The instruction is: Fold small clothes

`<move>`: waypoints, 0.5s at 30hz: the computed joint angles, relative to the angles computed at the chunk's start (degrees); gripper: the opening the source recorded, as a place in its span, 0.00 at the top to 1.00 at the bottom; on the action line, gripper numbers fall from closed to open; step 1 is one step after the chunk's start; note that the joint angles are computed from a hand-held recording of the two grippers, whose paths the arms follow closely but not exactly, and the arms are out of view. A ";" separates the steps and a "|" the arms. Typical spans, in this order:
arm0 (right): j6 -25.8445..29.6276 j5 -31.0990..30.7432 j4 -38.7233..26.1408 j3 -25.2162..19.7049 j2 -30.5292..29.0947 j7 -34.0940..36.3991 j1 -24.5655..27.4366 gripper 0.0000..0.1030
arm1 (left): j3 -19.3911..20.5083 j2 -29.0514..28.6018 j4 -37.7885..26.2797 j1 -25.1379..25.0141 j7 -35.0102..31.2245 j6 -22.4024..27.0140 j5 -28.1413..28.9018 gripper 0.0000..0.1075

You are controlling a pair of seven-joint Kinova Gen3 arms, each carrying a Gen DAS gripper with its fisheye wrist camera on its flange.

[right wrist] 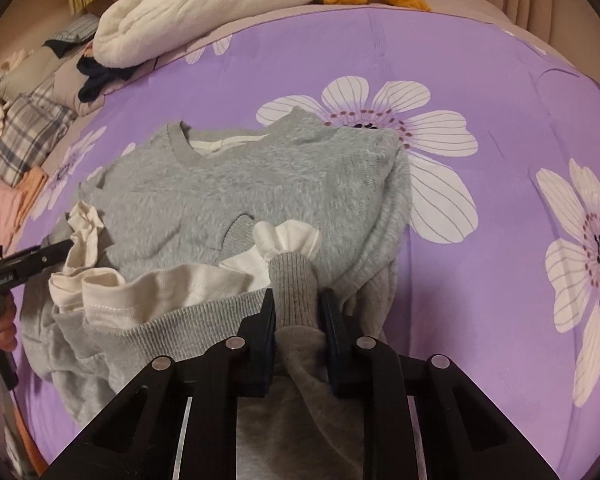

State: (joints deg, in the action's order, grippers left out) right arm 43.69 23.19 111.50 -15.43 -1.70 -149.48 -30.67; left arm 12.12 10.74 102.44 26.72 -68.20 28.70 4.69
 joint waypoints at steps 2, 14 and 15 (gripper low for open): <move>0.60 1.96 0.21 -0.75 -0.63 -3.41 -0.40 0.81 | -1.03 -0.49 -0.22 1.17 3.75 1.00 -1.26 0.75; -0.29 8.29 2.28 -7.39 -10.93 -16.72 3.79 0.84 | 0.16 -10.41 4.13 0.29 13.92 -1.23 -5.09 0.81; -0.24 8.80 2.03 -8.22 -11.31 -17.44 4.71 0.84 | 0.43 -11.29 4.33 -0.12 13.88 -1.57 -5.18 0.81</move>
